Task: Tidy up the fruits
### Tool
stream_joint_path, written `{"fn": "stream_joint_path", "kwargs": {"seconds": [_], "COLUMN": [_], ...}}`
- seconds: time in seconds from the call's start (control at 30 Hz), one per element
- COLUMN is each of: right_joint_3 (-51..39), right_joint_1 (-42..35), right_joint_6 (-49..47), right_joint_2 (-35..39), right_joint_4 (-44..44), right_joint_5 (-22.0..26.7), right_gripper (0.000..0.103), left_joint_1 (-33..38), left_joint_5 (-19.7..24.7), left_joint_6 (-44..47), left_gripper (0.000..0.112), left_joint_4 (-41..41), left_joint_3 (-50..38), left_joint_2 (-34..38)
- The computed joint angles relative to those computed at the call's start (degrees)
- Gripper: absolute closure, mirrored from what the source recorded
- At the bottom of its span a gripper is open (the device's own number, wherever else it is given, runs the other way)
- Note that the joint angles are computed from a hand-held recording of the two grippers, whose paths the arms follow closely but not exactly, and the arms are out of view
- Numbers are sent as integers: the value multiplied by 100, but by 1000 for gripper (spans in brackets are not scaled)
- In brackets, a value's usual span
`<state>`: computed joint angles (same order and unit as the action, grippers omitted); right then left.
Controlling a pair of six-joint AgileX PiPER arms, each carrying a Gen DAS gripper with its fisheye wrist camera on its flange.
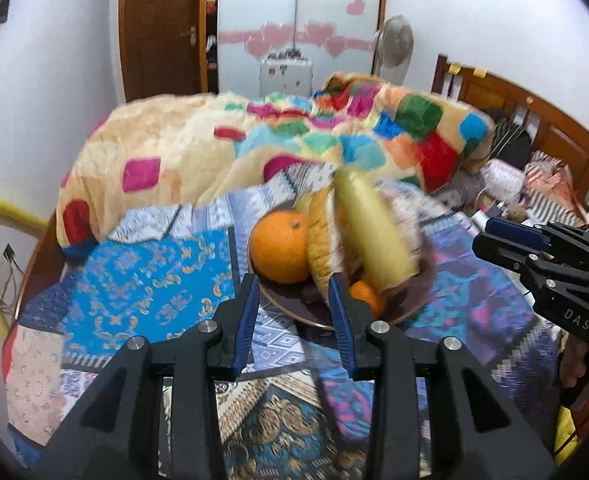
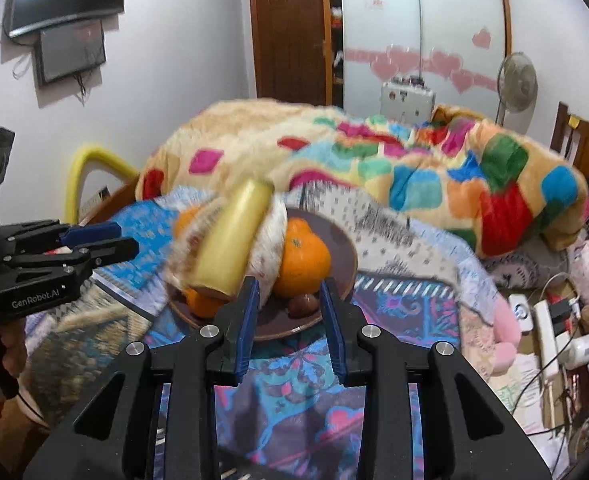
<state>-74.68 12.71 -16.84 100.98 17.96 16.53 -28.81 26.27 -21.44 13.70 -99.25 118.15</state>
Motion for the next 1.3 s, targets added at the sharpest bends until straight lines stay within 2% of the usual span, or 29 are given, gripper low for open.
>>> {"fn": "stream_joint_path", "kwargs": {"seconds": [0.07,0.13,0.2,0.3,0.4,0.5,0.6,0.63,0.7,0.77,0.83,0.9,0.97,1.07,1.3], "right_joint_3": [260,582,926,1323,1691,1964,2234,2320,2419,2507,2596,2647,2708,2808,2882], "right_joint_1": [110,308,493,719,1002,1489,2327,2647,3096,3480,3946,4219,4511,4926,5269], "right_joint_6": [442,1580,2726,4445,6163,7882,9601,10032,10396,10644,10926,11065,11204,11370,11325], "right_joint_2": [-435,-961,-1466,-2110,-2830,-3443,-3921,-4030,-4174,-4293,-4357,-4374,-4386,-4387,-4437], "right_joint_4": [-376,-1428,-2513,-4148,-5755,-7376,-9082,-9504,-9861,-10103,-10367,-10503,-10619,-10791,-10762], "right_joint_5": [-135,-309,-509,-701,-659,-321,519,858,1339,1761,2315,2674,3102,3707,4028], "right_gripper": [75,75,75,75,75,71,62,58,49,34,25,15,1,0,0], "left_joint_1": [-110,-242,-447,-794,-1306,-1992,-2721,-2871,-3287,-3567,-3872,-4106,-4233,-4390,-4519], "left_joint_5": [-246,-486,-697,-753,-443,289,1165,1332,1811,2143,2551,2845,3003,3215,3320], "left_joint_6": [-322,-860,-1855,-3574,-5267,-6713,-7308,-7364,-7504,-7639,-7787,-7814,-7813,-7873,-7871], "left_gripper": [77,77,77,76,67,56,48,45,39,30,23,20,17,14,12], "left_joint_4": [311,813,1769,3456,5174,6707,7394,7463,7596,7699,7815,7830,7816,7835,7789], "left_joint_3": [481,953,1511,2144,2708,3249,3655,3743,3935,4094,4237,4330,4378,4471,4556], "left_joint_2": [-488,-969,-1558,-2250,-2931,-3500,-3928,-4031,-4236,-4382,-4483,-4566,-4613,-4681,-4740]}}
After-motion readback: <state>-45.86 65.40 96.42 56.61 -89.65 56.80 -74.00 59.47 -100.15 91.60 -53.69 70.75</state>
